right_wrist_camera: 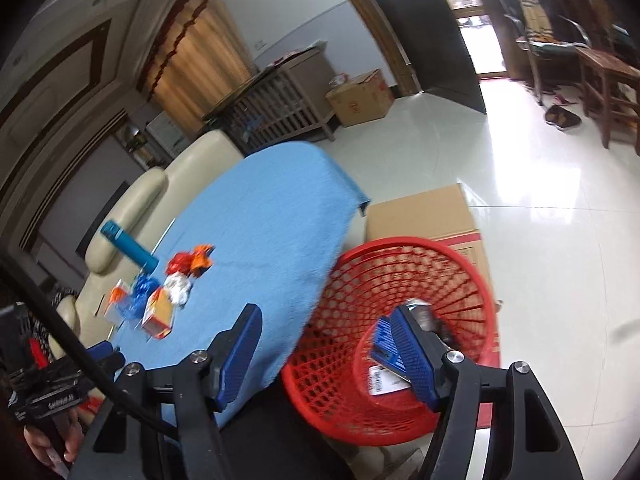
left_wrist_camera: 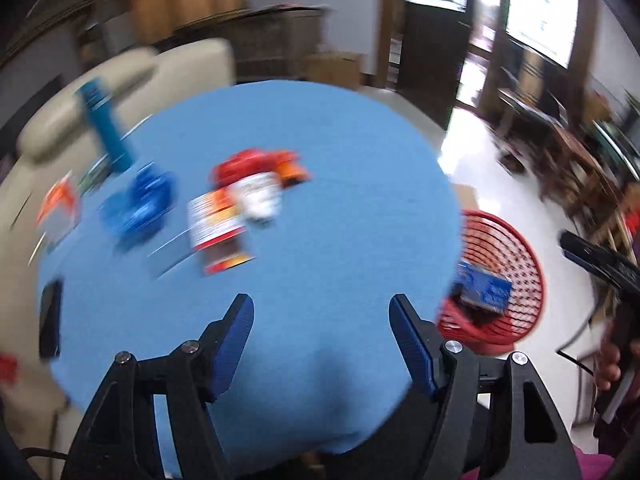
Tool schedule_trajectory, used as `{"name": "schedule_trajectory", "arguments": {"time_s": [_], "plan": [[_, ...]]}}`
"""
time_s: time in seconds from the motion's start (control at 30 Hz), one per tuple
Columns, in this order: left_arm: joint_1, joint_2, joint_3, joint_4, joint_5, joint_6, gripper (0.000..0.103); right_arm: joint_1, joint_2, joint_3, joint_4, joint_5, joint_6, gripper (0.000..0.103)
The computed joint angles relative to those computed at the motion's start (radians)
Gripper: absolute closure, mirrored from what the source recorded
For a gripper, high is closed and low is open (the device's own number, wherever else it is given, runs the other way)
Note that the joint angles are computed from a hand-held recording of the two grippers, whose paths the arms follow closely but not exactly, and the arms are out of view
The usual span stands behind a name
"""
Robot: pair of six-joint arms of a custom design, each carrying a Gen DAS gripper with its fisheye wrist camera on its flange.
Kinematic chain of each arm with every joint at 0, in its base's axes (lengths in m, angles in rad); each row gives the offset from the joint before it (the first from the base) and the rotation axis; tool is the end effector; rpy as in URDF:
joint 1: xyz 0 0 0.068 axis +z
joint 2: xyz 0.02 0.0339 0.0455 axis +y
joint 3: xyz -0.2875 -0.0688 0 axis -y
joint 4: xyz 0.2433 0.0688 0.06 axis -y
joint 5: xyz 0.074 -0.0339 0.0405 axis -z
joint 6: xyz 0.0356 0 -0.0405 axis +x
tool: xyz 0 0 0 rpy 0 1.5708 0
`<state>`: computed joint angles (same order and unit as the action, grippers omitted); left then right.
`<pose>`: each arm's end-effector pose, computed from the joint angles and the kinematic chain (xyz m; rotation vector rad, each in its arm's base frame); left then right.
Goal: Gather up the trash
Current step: 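Move both open tools back over the table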
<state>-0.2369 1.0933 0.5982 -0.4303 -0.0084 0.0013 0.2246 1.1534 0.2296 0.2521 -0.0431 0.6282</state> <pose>0.1910 -0.0458 0.2185 0.2934 2.4810 -0.0878 0.1788 0.0424 0.1502 0.4359 2.2495 0.5022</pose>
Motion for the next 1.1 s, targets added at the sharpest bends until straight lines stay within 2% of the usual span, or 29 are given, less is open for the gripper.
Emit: {"name": "schedule_trajectory", "arguments": {"time_s": [0.2,0.33,0.4,0.63,0.87,1.0,1.1], "plan": [[0.448,-0.118,-0.118,0.013,0.135,0.219,0.032,0.214,0.103,0.110,-0.041,0.107,0.024,0.033],[0.713,-0.053,-0.146,0.049,0.249,0.349,0.032,0.320,0.225,0.236,-0.079,0.135,0.017,0.033],[0.796,-0.026,-0.146,0.059,0.287,0.390,0.032,0.360,0.296,0.315,-0.104,0.139,0.002,0.033],[0.931,0.113,-0.115,0.138,0.337,0.449,0.028,0.477,0.638,0.744,-0.280,0.114,-0.109,0.032],[0.992,0.306,-0.080,0.217,0.322,0.472,0.027,0.540,0.983,1.212,-0.481,0.060,-0.147,0.032],[1.022,0.342,-0.039,0.214,0.333,0.488,0.027,0.572,1.165,1.511,-0.660,0.109,-0.174,0.033],[1.012,0.348,0.008,0.202,0.344,0.495,0.027,0.574,1.282,1.702,-0.767,0.139,-0.147,0.033]]}}
